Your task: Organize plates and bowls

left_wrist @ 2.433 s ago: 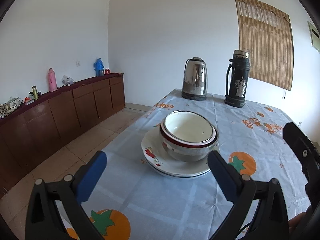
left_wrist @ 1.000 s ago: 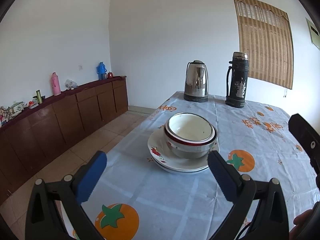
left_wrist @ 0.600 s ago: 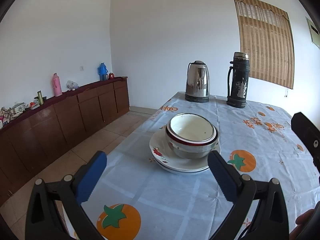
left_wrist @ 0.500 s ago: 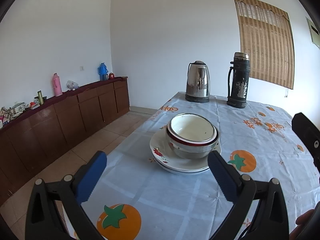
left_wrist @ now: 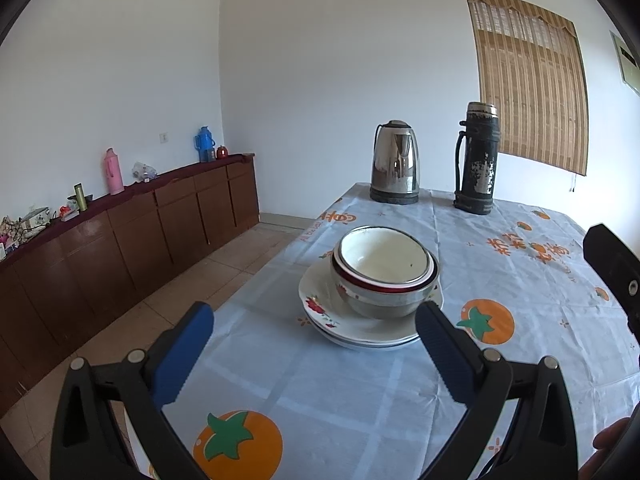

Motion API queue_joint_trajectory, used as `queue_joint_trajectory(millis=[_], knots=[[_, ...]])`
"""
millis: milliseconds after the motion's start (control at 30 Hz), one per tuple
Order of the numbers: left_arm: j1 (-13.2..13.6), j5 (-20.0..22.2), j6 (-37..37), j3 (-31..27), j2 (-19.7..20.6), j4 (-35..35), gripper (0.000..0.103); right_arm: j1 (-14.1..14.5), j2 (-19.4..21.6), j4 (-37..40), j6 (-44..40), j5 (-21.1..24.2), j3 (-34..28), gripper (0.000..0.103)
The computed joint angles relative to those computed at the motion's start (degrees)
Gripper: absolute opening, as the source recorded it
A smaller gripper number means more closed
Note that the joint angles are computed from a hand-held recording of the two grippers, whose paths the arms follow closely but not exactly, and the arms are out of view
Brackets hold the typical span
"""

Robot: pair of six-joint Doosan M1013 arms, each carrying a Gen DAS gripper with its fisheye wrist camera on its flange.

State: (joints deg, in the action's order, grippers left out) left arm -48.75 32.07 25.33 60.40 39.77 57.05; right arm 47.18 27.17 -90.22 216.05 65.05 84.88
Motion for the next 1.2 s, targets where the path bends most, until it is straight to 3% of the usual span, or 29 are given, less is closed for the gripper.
queue_joint_trajectory(millis=[967, 1200], knots=[[-0.2, 1.1, -0.4, -1.4, 0.8, 1.2, 0.103, -0.2, -0.5, 0.1, 1.1, 0.6, 0.8, 0.090], [0.4, -0.9, 1.3, -1.6, 0.9, -3.5, 0.103, -0.2, -0.5, 0.2, 0.7, 1.7, 0.9, 0.090]])
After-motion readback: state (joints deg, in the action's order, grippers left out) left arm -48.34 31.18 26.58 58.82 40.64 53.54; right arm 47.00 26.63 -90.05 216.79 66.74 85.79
